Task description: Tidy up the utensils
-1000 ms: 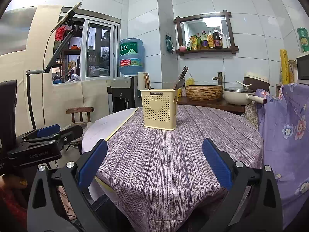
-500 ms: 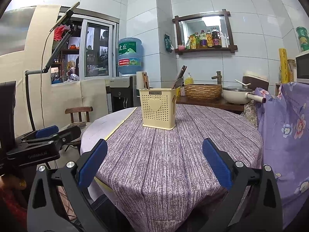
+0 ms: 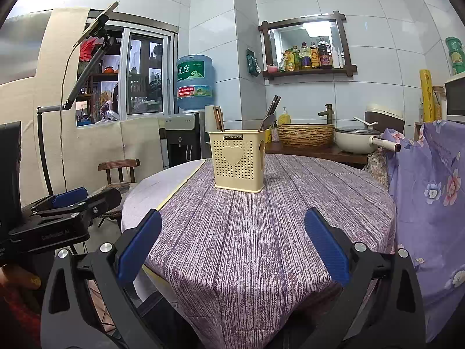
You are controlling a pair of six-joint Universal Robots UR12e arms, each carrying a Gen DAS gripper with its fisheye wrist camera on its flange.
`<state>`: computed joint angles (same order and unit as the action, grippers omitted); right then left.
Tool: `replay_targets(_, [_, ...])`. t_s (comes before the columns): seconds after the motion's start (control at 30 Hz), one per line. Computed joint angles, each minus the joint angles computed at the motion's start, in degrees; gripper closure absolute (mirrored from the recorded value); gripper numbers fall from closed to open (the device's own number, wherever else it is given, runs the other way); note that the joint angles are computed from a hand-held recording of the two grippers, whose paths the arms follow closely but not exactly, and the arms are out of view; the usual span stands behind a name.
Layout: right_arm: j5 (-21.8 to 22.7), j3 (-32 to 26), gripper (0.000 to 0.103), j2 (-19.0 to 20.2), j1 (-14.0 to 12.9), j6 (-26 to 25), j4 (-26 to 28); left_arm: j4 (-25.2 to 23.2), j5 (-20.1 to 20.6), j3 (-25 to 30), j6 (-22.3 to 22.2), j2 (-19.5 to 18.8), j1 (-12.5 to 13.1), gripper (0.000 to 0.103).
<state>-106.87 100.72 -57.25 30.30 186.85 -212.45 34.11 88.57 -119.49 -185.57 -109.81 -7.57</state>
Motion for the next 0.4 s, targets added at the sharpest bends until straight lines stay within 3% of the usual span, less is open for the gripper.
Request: replay_targets(0.4, [0.0,0.0,0.006,0.1,0.0,0.5,0.0,-0.5,1.3,0.1,-0.1,0.1,-0.3,0.005])
